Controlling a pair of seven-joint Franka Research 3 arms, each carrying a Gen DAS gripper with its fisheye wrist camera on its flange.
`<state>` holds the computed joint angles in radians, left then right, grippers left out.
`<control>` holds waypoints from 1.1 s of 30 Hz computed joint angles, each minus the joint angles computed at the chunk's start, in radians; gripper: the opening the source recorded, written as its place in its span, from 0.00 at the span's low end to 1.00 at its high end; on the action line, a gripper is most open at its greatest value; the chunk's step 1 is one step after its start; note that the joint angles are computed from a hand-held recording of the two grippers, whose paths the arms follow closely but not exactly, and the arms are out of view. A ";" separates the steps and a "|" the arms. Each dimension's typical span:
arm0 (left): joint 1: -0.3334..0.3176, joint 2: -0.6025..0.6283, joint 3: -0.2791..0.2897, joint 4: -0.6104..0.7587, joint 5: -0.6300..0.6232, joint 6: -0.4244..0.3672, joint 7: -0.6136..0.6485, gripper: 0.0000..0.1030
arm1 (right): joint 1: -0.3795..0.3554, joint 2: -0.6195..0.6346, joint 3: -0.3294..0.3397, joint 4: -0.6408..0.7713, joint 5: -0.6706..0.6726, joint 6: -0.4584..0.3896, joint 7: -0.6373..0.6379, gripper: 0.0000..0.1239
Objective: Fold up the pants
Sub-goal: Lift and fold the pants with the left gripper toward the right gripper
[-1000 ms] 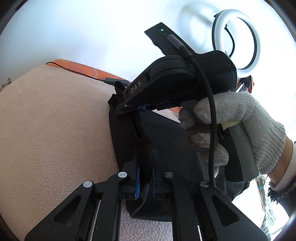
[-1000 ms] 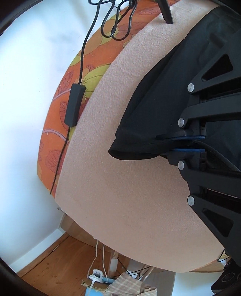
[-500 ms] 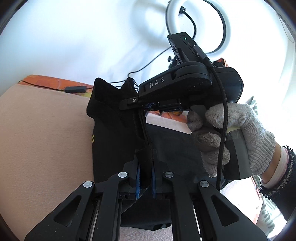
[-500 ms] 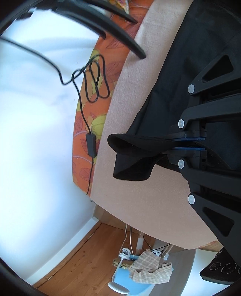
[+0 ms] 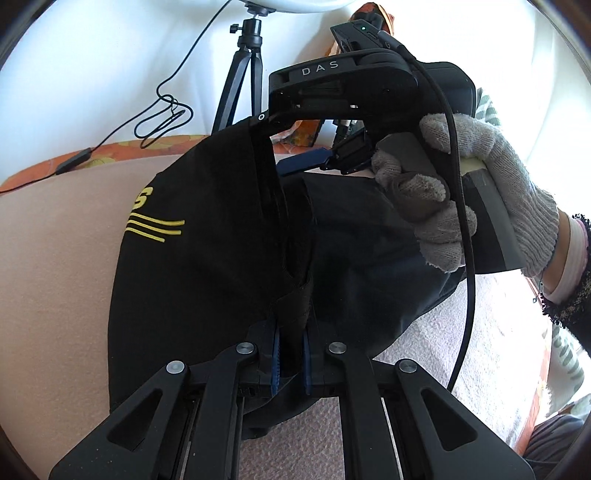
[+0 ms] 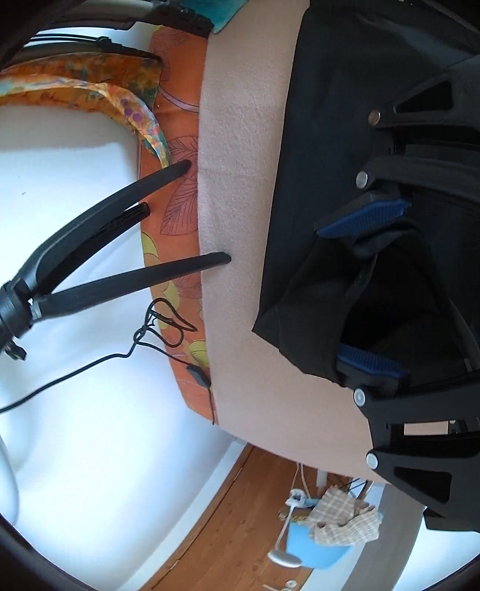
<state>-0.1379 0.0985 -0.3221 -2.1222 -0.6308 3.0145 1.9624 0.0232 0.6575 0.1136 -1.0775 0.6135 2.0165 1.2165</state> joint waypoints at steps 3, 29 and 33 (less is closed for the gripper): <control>-0.013 -0.013 0.010 -0.018 0.056 0.010 -0.039 0.07 | 0.028 0.028 -0.024 0.046 -0.060 -0.023 0.054 0.54; -0.090 -0.055 0.043 -0.012 -0.127 -0.045 0.156 0.07 | -0.033 -0.049 -0.032 -0.139 0.070 0.020 0.191 0.09; -0.091 -0.026 0.030 0.037 -0.191 -0.083 0.180 0.07 | -0.023 -0.045 -0.036 -0.087 -0.003 0.027 0.127 0.02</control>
